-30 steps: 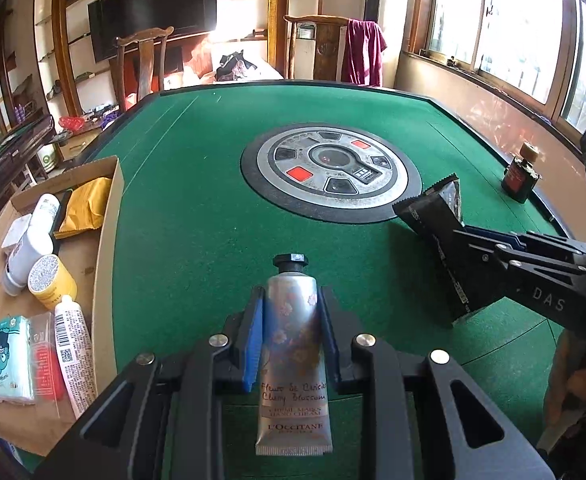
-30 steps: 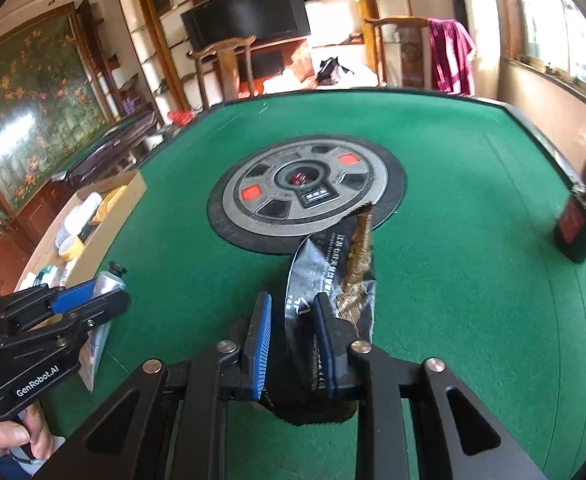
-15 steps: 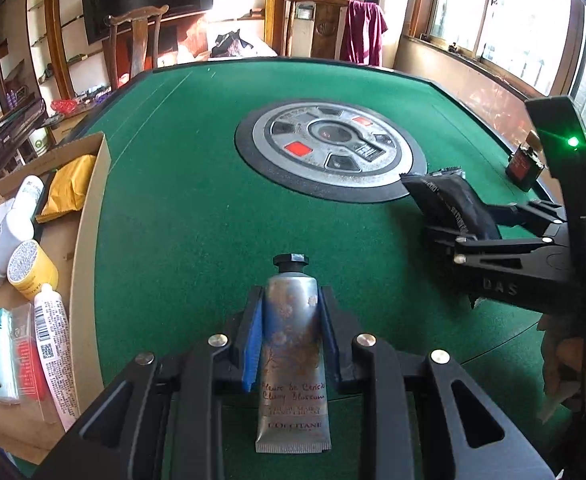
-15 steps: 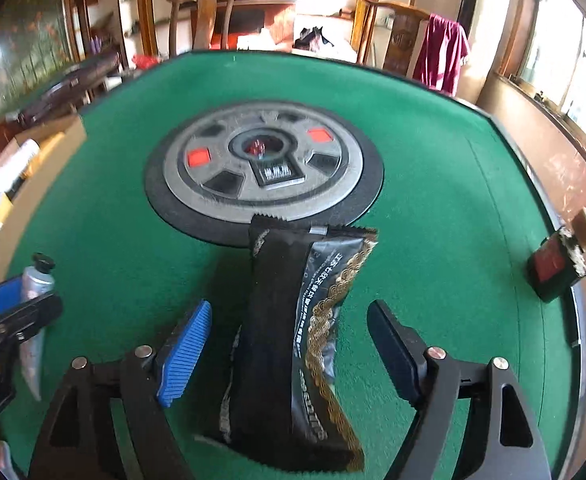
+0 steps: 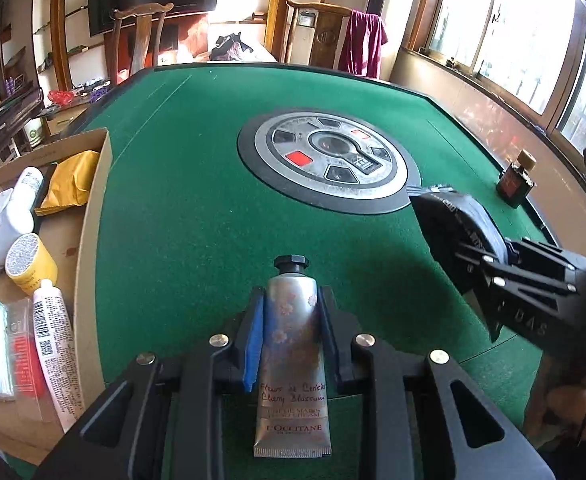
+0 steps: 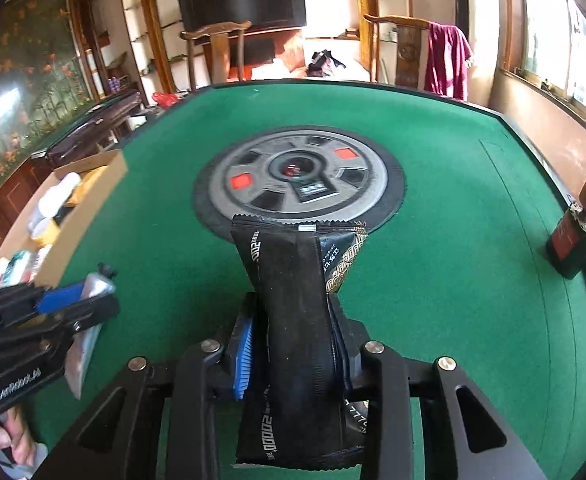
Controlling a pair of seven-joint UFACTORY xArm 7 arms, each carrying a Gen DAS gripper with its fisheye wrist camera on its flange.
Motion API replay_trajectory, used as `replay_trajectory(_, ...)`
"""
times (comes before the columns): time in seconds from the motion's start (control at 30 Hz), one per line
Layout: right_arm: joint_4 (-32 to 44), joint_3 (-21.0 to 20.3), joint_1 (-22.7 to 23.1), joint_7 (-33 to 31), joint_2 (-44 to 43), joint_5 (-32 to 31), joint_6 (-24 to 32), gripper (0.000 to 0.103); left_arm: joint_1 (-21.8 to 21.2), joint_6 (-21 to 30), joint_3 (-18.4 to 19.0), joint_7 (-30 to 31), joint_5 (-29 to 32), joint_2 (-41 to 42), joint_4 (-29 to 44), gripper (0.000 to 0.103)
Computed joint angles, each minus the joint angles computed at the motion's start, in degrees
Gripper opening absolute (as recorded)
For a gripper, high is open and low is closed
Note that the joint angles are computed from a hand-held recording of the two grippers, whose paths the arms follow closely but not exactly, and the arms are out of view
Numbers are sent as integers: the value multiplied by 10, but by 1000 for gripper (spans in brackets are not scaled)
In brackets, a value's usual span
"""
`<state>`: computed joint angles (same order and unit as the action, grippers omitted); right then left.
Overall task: Organize objects
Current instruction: 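Carry the hand-cream tube with the left gripper while the right gripper carries the black bag to the box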
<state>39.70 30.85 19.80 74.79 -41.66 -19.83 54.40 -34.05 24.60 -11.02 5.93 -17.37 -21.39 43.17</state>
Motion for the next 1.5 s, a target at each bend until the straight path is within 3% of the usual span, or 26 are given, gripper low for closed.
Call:
replay_trajectory(0.2, 19, 17, -1, 20, 15, -6, -20, 35, 8, -13, -5, -14, 18, -30, -13, 25)
replay_trajectory(0.47, 60, 39, -6, 38, 48, -23, -16, 35, 1, -14, 17, -7, 15, -71, -31, 25)
replay_trajectory(0.97, 174, 57, 7, 68, 169, -101, -8, 35, 2, -11, 88, 46, -35, -153, -60, 25)
replay_trajectory(1.23, 270, 48, 38, 80, 272, -180, -1, 35, 33, -2, 129, 71, -51, -188, -60, 25)
replay_trajectory(1.5, 382, 24, 90, 73, 407, -249, -4, 35, 88, 12, 167, 99, -55, -170, -44, 25)
